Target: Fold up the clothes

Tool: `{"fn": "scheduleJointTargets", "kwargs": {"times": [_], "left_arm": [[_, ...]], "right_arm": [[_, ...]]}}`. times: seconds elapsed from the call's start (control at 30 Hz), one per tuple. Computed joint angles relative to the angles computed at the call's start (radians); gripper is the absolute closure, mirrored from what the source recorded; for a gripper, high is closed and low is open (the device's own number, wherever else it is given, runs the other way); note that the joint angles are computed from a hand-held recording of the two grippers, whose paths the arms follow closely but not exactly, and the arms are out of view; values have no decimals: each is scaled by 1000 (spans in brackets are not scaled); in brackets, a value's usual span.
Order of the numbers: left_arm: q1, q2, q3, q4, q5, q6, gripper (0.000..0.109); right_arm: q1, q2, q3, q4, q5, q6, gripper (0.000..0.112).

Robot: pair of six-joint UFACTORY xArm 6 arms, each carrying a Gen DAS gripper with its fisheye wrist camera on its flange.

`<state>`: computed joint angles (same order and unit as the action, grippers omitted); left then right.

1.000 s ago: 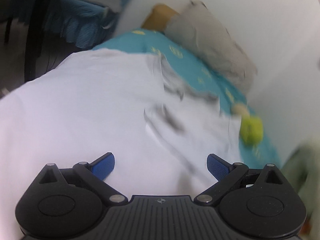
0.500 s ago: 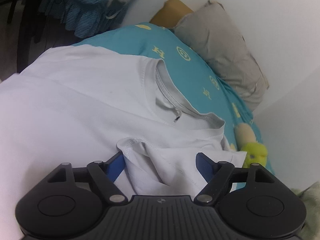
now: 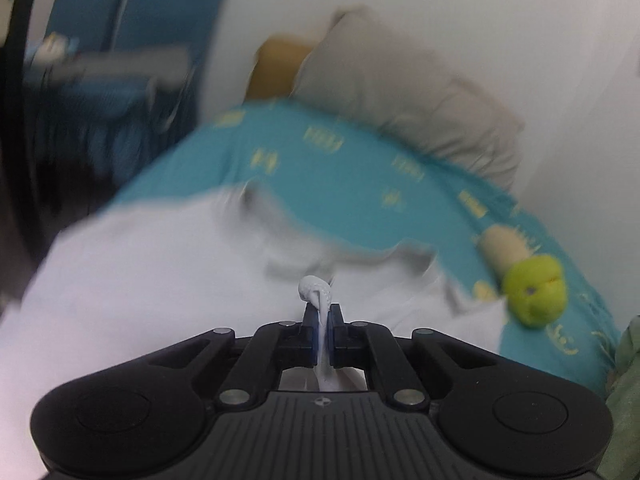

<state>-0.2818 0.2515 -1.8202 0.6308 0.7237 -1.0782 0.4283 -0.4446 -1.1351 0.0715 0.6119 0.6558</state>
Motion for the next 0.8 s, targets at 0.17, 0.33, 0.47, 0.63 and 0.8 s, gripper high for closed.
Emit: {"fn": "scheduleJointTargets", "kwargs": {"times": [0.17, 0.33, 0.47, 0.63, 0.8], "left_arm": [[-19, 180, -306, 104, 241, 29, 102], [-10, 157, -253, -29, 288, 98, 59], [-30, 35, -75, -13, 208, 94, 38], [-92, -94, 116, -99, 73, 203, 31], [-161, -94, 160, -81, 102, 247, 49]], "right_arm": [[0, 6, -3, -11, -7, -3, 10], [-7, 12, -6, -9, 2, -12, 10], [-17, 4, 0, 17, -2, -11, 10], [-19, -8, 8, 36, -10, -27, 10], [-26, -14, 13, 32, -8, -20, 10]]}}
